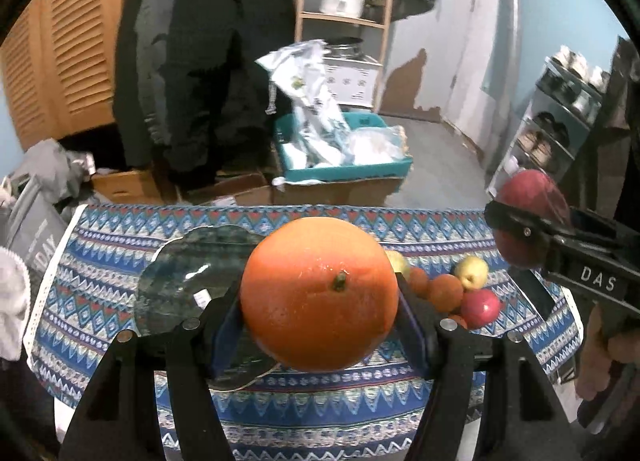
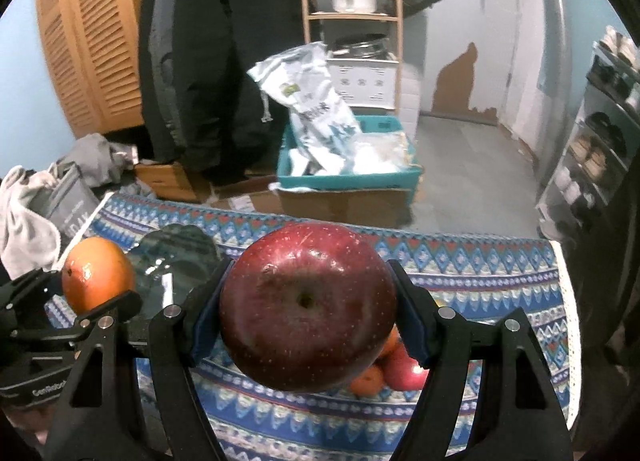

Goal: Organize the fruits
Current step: 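Carry the orange with the left tool over the glass plate while the right tool carries the apple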

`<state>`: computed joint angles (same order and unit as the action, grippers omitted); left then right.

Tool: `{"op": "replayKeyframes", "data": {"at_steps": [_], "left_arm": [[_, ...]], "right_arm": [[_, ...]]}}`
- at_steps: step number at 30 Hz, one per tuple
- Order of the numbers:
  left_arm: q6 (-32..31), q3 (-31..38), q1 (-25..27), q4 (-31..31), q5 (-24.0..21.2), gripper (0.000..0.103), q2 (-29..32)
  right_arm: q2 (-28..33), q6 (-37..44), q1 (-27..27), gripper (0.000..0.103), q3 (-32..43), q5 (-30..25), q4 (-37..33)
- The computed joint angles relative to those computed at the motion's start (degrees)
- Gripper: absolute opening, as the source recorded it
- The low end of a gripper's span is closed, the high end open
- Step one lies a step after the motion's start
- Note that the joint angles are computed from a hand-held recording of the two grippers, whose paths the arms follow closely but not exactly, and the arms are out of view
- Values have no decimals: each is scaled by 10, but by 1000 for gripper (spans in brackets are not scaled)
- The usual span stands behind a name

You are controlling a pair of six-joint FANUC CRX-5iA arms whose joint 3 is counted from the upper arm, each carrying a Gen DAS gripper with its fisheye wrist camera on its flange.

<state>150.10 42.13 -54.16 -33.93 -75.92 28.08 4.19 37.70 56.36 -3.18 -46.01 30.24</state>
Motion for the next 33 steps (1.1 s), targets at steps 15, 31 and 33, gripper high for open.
{"op": "replayKeyframes", "data": {"at_steps": [15, 31, 33], "left_arm": [[72, -126, 39, 8, -4, 69, -68], [84, -211, 85, 55, 5, 69, -88], [82, -224, 94, 69, 13, 69, -89]], "right_arm": [[125, 112, 13, 74, 151, -26, -126], [246, 208, 16, 74, 300, -104, -234], [259, 219, 15, 74, 314, -114, -246]]}}
